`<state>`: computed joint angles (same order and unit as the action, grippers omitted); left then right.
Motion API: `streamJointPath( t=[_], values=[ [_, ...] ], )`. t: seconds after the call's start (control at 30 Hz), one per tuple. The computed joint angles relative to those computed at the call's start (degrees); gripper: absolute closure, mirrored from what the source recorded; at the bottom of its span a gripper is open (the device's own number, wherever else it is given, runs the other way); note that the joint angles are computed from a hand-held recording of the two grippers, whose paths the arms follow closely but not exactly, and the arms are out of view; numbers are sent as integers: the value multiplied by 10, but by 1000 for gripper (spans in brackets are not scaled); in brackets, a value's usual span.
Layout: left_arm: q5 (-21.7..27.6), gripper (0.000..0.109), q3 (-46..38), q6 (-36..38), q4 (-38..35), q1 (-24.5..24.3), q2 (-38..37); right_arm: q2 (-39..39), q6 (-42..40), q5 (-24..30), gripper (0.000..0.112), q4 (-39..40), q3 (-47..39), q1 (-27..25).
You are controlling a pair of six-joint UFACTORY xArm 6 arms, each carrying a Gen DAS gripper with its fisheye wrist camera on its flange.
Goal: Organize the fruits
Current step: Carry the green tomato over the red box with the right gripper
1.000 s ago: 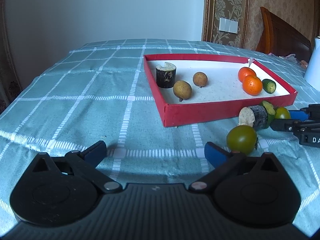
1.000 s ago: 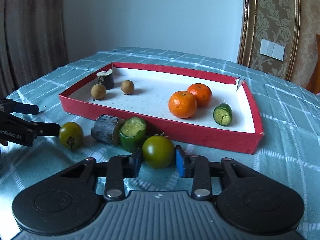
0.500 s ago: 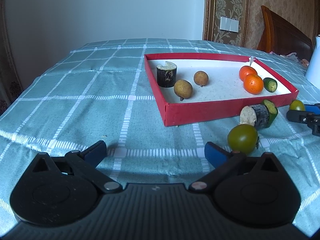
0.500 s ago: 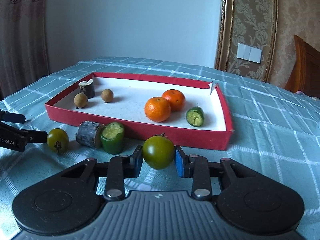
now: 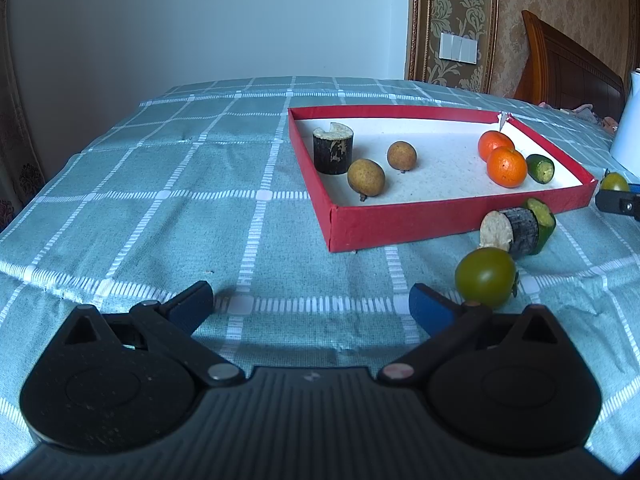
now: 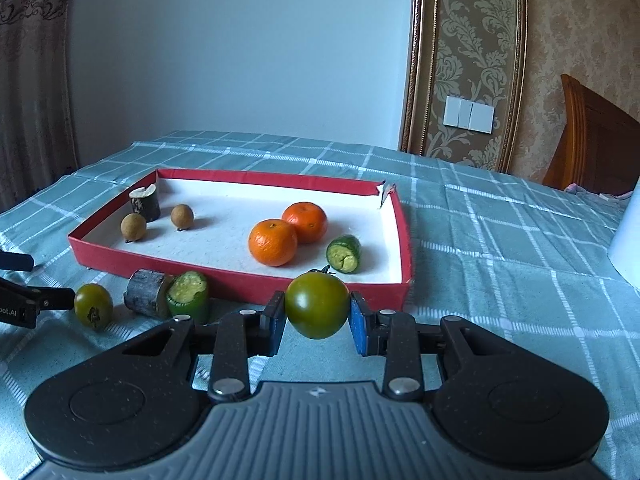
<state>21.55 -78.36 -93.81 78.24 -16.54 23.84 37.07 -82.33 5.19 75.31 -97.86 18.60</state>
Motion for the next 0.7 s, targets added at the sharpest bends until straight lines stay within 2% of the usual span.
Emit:
streamJointPath(
  t=[0.2,0.37,0.5,0.7],
  values=[
    [0,6,0,0,0,0,0,9,18,-8,80,-18,-17,0],
    [0,6,0,0,0,0,0,35,95,-15,80,-97,-55,0],
    [0,6,0,0,0,0,0,76,230,-18,80,-232,-103,-6],
    [1,6,0,0,0,-1,0,170,510,7,80,-520,-231,-31]
  ],
)
